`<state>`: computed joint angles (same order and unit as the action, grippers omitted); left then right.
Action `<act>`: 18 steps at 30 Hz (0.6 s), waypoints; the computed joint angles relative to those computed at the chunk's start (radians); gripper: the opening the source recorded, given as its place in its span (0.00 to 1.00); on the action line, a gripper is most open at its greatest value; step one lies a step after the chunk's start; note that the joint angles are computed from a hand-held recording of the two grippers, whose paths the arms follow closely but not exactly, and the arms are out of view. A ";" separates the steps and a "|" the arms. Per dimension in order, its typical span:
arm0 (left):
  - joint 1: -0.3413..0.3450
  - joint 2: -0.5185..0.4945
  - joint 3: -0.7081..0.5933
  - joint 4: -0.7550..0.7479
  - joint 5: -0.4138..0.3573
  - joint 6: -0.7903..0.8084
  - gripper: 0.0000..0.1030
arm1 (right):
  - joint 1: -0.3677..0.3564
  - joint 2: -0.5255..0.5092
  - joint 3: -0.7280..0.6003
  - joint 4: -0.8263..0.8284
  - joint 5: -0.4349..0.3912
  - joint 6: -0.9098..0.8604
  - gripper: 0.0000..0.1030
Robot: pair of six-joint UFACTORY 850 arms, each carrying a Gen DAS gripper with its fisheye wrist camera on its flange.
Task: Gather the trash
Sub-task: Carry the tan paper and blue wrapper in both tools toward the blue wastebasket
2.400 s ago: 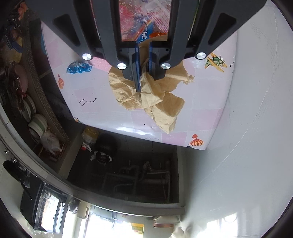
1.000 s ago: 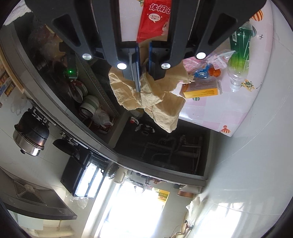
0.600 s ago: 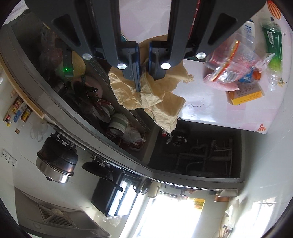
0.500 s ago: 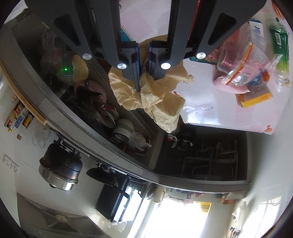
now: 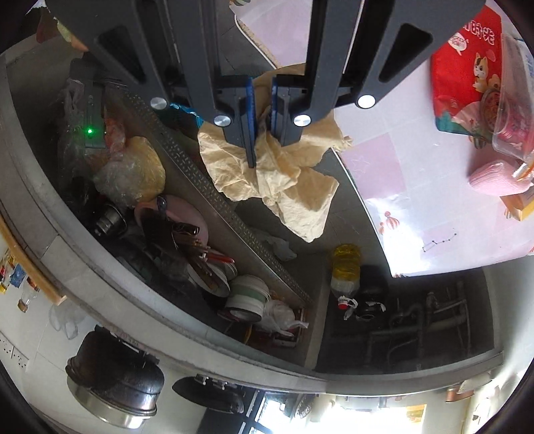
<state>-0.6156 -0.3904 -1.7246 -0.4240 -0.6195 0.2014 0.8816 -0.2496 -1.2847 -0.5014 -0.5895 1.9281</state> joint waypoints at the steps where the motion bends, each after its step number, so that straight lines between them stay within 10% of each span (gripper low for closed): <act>1: -0.012 -0.023 -0.020 0.017 -0.011 -0.017 0.06 | 0.000 0.004 0.009 -0.001 0.002 0.007 0.26; 18: -0.124 -0.398 -0.430 0.186 -0.277 -0.128 0.07 | -0.024 0.081 0.169 -0.018 0.071 0.142 0.26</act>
